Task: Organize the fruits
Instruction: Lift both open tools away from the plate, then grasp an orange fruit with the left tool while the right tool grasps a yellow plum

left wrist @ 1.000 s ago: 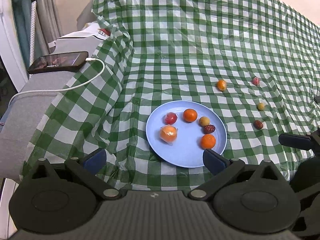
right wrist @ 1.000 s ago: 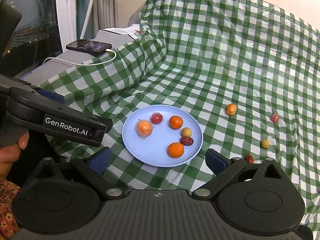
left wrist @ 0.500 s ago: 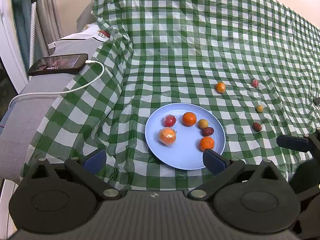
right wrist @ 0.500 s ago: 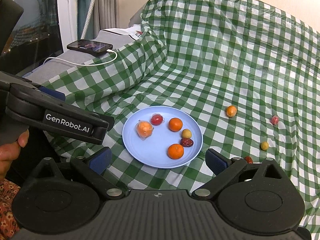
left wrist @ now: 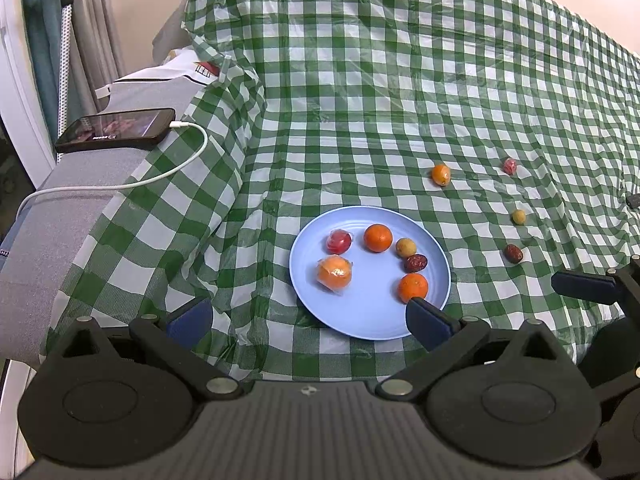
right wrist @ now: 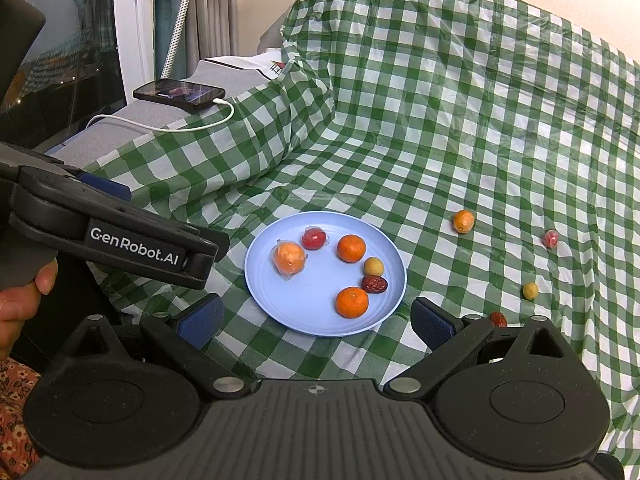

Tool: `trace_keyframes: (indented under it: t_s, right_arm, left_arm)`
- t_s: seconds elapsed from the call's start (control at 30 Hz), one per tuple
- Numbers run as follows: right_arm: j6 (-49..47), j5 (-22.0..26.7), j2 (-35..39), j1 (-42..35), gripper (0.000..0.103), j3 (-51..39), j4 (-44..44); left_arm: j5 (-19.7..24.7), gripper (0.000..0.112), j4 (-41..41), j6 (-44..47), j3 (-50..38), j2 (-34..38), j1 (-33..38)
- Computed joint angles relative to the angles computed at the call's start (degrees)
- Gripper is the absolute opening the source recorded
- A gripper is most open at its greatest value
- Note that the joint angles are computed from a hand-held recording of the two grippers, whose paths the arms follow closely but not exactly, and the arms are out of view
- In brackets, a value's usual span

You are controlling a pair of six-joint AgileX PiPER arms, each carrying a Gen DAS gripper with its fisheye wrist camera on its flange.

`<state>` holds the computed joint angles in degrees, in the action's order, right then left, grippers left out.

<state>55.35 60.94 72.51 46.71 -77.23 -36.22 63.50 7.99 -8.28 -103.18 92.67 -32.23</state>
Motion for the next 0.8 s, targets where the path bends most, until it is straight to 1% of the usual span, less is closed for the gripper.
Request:
trace_keyframes:
  t_s: [0.37,0.47,0.63,0.8]
  right_arm:
    - [0.6,-1.5,0.1,-1.5,0.099,1.0,0.9]
    - [2.7,-1.7,-0.5,-1.7,0.099,2.1,-0.2]
    - [6.3,-2.4,-1.7,-4.4,0.100,4.6,-1.0]
    - [9.1,-3.7,-4.3,-8.9,0.099,8.8,-2.0]
  left_arm:
    - [0.3,0.103,-0.7,1.2,-1.1,1.1,1.1]
    - [1.2,0.103,-0.3,1.3,-2.7,2.3,1.1]
    - [2.9,0.103,0.7,1.0,-6.9,5.1,0.0]
    - [6.1,0.103,1.0,1.2,-14.5,10.4,-1.8]
